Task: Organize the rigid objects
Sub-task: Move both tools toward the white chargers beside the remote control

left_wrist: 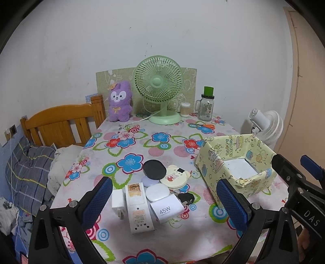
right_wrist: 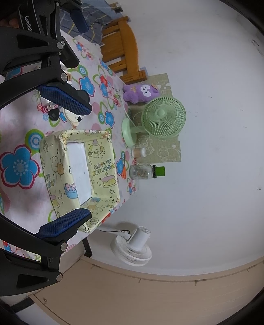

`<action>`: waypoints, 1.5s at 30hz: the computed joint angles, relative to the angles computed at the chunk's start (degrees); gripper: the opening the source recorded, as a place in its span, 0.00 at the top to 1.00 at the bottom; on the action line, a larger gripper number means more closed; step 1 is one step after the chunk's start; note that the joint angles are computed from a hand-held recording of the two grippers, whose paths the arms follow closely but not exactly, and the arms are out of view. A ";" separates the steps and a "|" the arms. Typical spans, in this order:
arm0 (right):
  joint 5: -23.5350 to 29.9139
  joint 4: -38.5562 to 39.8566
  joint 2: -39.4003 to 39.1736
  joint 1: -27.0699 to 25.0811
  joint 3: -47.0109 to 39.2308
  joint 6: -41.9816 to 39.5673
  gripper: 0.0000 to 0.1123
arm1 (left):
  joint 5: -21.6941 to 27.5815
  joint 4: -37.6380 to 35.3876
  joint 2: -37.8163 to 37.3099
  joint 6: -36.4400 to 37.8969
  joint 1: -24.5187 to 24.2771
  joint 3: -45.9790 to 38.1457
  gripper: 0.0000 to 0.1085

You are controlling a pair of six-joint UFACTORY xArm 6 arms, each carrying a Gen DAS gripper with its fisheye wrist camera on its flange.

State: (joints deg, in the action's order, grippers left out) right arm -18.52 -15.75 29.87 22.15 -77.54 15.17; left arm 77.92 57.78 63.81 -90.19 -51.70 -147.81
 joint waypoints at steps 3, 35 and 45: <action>0.56 0.41 0.63 0.54 -1.03 -0.25 0.15 | -1.30 0.07 -2.84 -1.63 0.50 4.91 0.05; 7.61 10.77 7.84 7.08 -10.38 -7.45 0.15 | -12.39 -1.34 -18.31 -12.79 5.11 34.93 0.05; 9.16 17.53 10.10 10.12 -12.58 -14.16 0.16 | -13.31 -4.52 -19.56 -13.84 6.46 39.87 0.05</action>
